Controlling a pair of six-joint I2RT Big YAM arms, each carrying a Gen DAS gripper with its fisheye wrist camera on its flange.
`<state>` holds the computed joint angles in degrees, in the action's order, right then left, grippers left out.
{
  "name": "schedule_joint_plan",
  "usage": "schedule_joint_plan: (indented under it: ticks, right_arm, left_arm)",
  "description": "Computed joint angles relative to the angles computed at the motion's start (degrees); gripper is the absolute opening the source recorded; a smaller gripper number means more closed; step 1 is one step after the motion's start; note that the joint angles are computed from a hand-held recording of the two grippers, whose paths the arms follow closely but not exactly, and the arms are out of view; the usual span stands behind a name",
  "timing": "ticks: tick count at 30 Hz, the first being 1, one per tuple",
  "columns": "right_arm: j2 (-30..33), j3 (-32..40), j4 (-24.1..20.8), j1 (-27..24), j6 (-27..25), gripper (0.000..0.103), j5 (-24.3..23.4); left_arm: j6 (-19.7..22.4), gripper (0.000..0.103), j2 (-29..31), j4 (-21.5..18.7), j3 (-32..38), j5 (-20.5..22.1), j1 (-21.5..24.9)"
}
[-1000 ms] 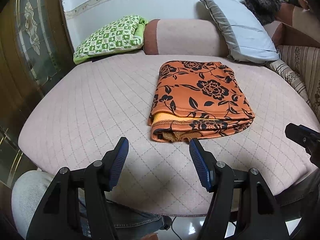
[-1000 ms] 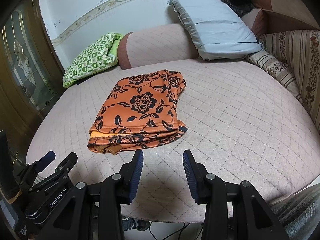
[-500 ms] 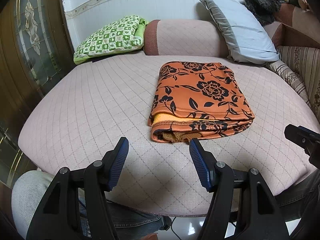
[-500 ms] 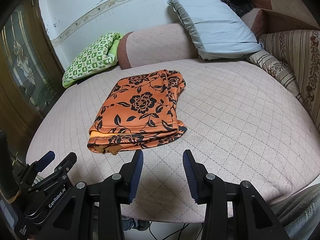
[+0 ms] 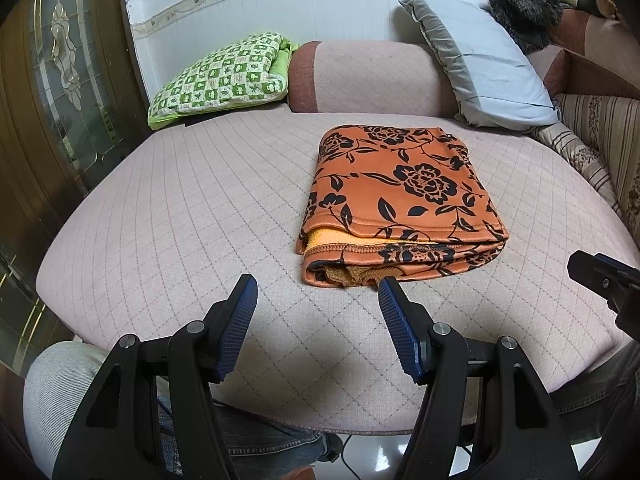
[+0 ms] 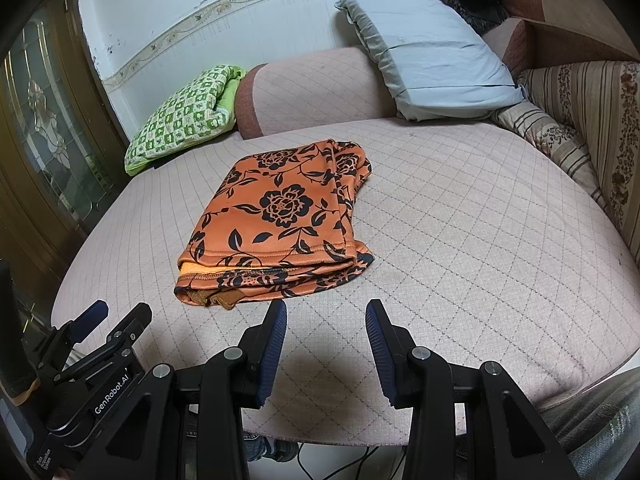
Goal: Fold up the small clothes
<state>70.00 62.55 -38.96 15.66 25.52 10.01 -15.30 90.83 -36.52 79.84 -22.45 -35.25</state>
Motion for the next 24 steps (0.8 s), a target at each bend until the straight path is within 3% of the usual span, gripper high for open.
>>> schedule_joint_plan:
  ticks: [24]
  right_arm:
    - [-0.09,-0.06,0.11,-0.12,-0.25,0.039,-0.04]
  left_arm:
    - [-0.55,0.063,-0.20,-0.15,0.02,-0.35,-0.26]
